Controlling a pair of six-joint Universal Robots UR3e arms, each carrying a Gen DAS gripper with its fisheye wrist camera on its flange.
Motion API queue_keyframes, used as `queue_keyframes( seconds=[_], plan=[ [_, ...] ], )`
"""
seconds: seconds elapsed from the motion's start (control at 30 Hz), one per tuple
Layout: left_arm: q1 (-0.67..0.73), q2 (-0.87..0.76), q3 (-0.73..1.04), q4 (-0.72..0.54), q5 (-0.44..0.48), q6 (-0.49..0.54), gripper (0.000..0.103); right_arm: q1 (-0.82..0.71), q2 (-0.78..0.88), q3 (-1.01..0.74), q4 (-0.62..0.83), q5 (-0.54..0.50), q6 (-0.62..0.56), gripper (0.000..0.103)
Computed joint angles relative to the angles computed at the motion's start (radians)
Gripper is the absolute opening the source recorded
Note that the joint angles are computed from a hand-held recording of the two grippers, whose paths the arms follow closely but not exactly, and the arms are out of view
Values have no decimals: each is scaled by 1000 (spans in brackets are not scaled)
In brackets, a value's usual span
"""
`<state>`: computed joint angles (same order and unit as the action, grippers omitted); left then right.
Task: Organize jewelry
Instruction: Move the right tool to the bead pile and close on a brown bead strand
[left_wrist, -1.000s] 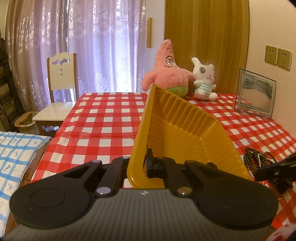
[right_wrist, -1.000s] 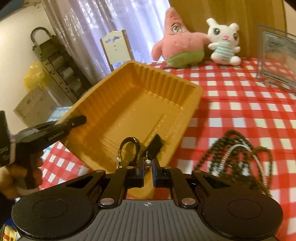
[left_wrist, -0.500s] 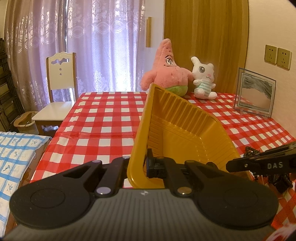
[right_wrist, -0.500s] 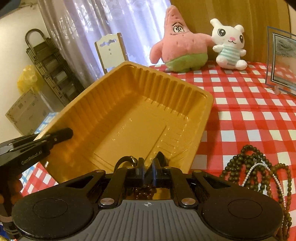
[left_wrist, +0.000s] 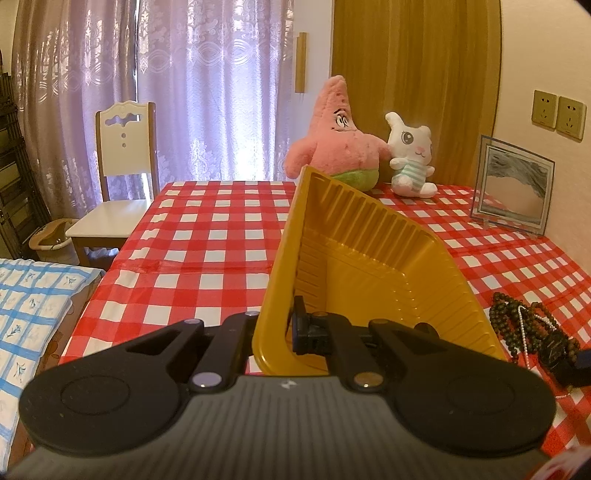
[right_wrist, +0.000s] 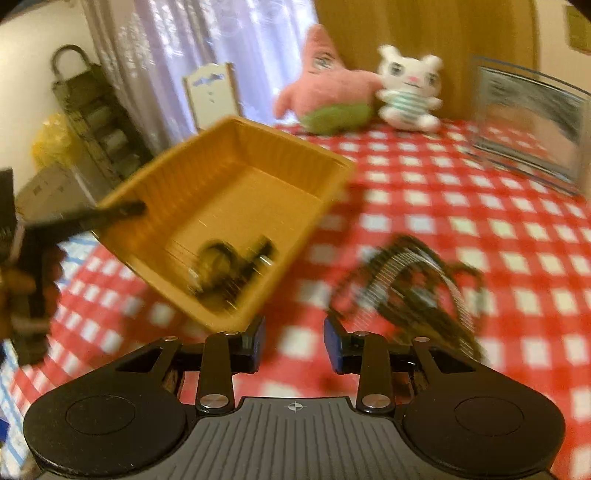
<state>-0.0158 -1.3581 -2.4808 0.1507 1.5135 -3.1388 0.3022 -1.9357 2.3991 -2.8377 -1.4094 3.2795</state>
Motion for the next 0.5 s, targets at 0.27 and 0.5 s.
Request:
queue_keyframes(
  seconds=[0.27,0.5],
  plan=[
    [-2,-8,2,3,9,1,5,-234,-376,129,313,43,-154,35],
    [-4,-11,3,5,13,0,5,-314,-424,159,394,39,-401,35]
  ],
)
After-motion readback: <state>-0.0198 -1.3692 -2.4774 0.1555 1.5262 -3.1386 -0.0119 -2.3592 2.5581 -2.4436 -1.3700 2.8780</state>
